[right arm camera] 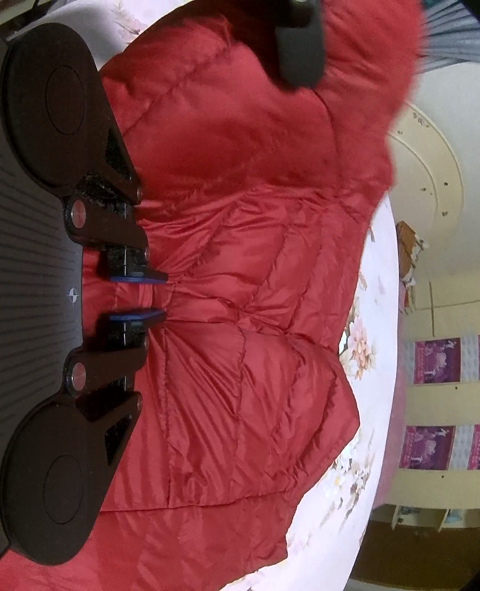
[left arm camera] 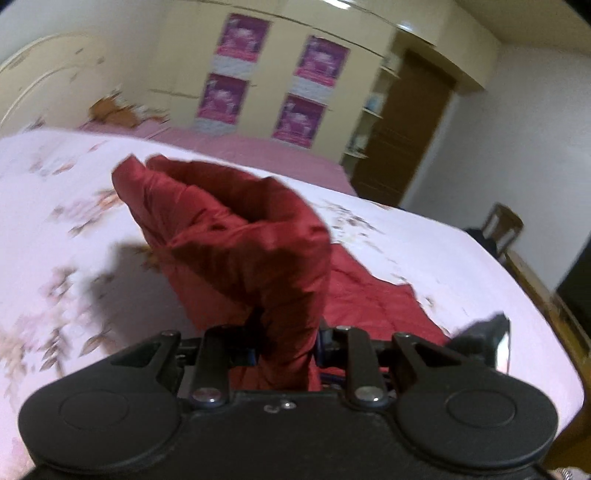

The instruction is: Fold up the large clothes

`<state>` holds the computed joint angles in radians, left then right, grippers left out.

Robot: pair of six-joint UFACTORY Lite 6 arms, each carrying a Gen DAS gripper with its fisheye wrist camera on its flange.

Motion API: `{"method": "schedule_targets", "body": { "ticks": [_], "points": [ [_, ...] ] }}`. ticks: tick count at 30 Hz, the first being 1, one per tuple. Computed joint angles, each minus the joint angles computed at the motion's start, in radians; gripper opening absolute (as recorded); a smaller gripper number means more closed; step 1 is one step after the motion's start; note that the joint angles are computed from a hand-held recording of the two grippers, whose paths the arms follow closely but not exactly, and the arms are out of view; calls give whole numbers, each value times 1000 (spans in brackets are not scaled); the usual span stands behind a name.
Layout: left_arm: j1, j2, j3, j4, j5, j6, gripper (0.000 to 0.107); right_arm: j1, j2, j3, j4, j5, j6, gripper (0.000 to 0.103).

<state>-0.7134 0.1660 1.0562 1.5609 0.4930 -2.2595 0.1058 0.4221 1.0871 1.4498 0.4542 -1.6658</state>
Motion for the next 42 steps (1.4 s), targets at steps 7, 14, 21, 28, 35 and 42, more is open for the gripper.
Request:
{"method": "schedule_targets", "body": {
  "ticks": [7, 14, 21, 28, 35, 42],
  "points": [
    [-50, 179, 202, -25, -46, 140, 26, -253, -152, -78, -66, 147, 59, 17],
    [-74, 345, 352, -4, -152, 212, 26, -544, -235, -146, -194, 195, 73, 17],
    [-117, 514, 468, -53, -211, 390, 26, -672, -243, -148, -253, 196, 124, 17],
    [-122, 465, 410, -15, -250, 420, 86, -734, -265, -79, -279, 301, 234, 30],
    [-131, 309, 245, 175, -224, 136, 88, -721, -296, -38, -195, 389, 200, 95],
    [-60, 89, 23, 272, -139, -65, 91, -622, -298, -72, -190, 365, 203, 71]
  ]
}}
